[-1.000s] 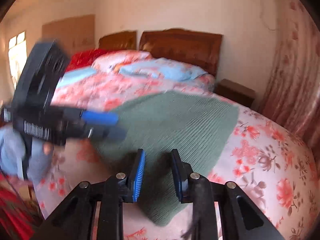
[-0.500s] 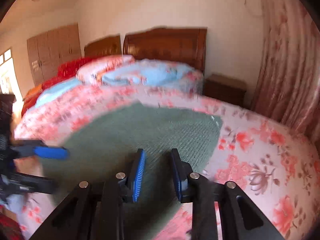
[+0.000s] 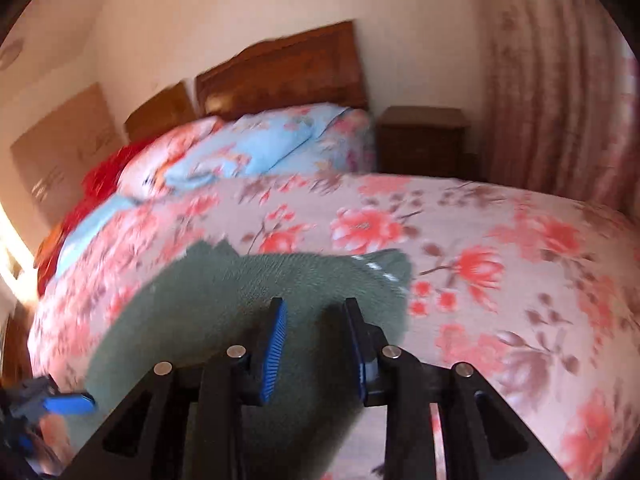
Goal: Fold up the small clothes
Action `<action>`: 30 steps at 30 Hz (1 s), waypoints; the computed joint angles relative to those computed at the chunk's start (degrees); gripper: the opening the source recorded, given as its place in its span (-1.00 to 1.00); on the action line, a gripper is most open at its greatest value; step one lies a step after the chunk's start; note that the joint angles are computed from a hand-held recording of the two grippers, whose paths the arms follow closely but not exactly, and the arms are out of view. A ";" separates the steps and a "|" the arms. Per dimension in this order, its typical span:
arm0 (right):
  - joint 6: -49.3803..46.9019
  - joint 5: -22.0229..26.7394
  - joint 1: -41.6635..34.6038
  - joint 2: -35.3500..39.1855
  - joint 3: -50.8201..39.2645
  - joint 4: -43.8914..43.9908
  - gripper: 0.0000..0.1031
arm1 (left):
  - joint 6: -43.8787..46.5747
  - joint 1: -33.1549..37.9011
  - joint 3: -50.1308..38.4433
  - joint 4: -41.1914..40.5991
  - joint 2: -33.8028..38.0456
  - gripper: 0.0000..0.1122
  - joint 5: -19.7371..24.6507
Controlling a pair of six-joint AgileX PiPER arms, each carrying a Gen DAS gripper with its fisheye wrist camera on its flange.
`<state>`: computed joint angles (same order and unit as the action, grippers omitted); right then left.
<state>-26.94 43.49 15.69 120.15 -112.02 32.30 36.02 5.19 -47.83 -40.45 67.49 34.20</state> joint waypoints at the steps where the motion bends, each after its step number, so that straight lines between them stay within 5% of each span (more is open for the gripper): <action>1: -1.02 -1.12 -0.19 -2.46 3.48 1.72 -0.44 | -1.01 -0.62 -0.08 1.14 0.04 0.84 -0.40; 6: -16.96 -6.92 0.31 -18.08 26.04 10.84 -0.42 | -13.44 -7.82 0.17 14.76 -0.04 0.84 -5.50; 11: -24.46 -13.93 2.41 -25.71 40.30 9.88 -0.37 | -27.61 -13.34 0.37 29.85 -0.49 0.84 -6.95; 19: -27.77 -14.98 0.81 -33.15 46.72 13.36 -0.37 | -38.95 -14.40 -2.20 39.30 -3.71 0.84 -2.89; 26: -26.48 -18.11 3.42 -31.44 47.62 13.04 -0.37 | -50.35 -16.08 -9.06 52.37 3.79 0.84 -2.07; 30: -22.17 -17.12 3.54 -31.66 46.72 8.24 -0.37 | -52.32 -14.15 -9.42 51.74 5.53 0.84 -0.80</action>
